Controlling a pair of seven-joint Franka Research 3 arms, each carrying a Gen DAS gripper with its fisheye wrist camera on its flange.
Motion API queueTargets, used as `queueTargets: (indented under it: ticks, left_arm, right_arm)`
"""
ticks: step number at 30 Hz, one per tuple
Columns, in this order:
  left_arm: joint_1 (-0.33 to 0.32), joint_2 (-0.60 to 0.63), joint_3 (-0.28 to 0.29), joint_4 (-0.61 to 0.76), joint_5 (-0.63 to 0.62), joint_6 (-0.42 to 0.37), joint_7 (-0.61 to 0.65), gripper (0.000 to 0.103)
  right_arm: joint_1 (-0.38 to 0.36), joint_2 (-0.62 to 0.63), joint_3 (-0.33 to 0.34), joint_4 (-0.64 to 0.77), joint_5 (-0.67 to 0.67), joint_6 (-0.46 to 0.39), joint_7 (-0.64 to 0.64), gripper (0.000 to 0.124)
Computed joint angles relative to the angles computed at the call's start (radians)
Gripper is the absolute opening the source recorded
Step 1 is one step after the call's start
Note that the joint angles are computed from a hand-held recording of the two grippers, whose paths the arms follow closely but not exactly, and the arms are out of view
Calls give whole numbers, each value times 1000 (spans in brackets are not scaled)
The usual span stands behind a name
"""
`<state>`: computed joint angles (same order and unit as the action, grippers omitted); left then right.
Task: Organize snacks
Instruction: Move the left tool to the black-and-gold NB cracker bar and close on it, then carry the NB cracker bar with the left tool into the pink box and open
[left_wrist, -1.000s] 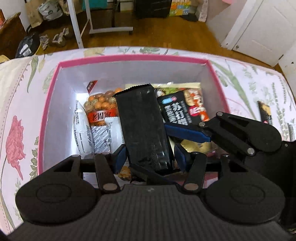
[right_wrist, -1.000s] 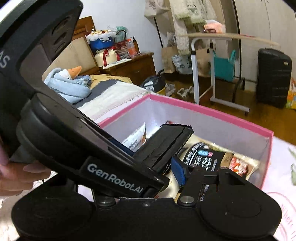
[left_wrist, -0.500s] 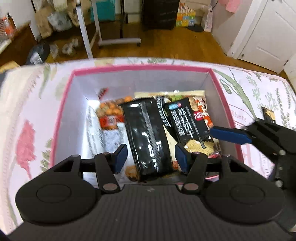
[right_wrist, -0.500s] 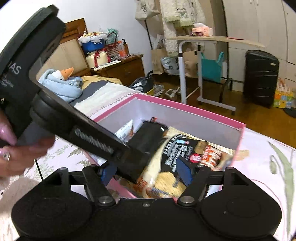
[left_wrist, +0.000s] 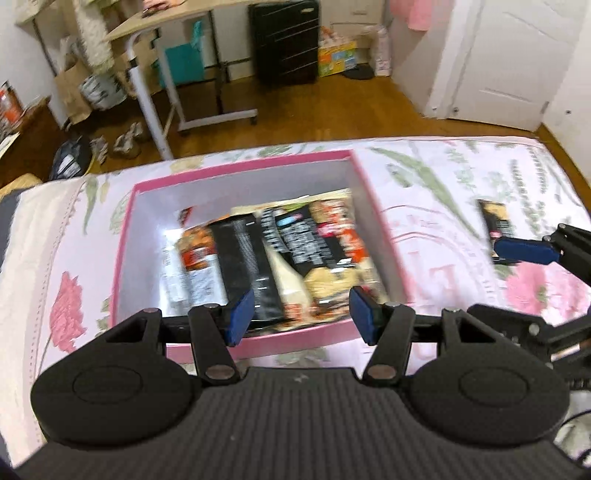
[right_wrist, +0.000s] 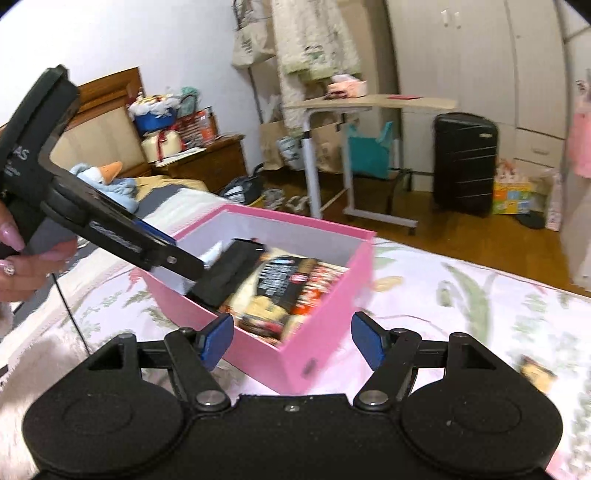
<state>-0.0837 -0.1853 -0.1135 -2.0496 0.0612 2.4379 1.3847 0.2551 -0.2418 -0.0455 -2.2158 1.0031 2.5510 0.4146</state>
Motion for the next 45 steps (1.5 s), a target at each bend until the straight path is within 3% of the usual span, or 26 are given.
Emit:
queueTargets:
  ticks: [9,14,17,22,26,31,34,36,39,45]
  left_arm:
    - [-84,43,-24,41,-153,43,126,55]
    - [-122,151,-55,77,-290,128,194,55]
    - [-129,244,-88,120,-358,189,214,55]
    - [-119,430,-152,250,-363,259,207,54]
    - [-137,575,-163,381,-260,274,144,54]
    - [-145,742,-186,574,-163,190,102,54]
    - [-157,810,-189,665,-131,117,86,53]
    - [-149,813,-209,659,-120,138,125,51]
    - [-121,841,-259,696,-174,97,182,48]
    - [-169,833,-214,702,-134,86,126,47]
  right_arm:
    - [-56,-85,-61,-113,-33,113,-21,75]
    - [-70,-14,-88,-120,35,224,-42,75]
    - [-73,56,-91,-100,91,277,-120,75]
    - [-113,176,-76,-30,240,251,-272,75]
    - [-170,261,-44,24,301,208,-315,75]
    - [-211,338,5,74,302,198,-305,75]
    - [-217,353,33,81,362,241,-388,75]
    - [-217,355,43,81,387,261,-416,75]
    - [-219,353,46,77,402,263,-428,73]
    - [-218,338,43,67,392,270,-384,65]
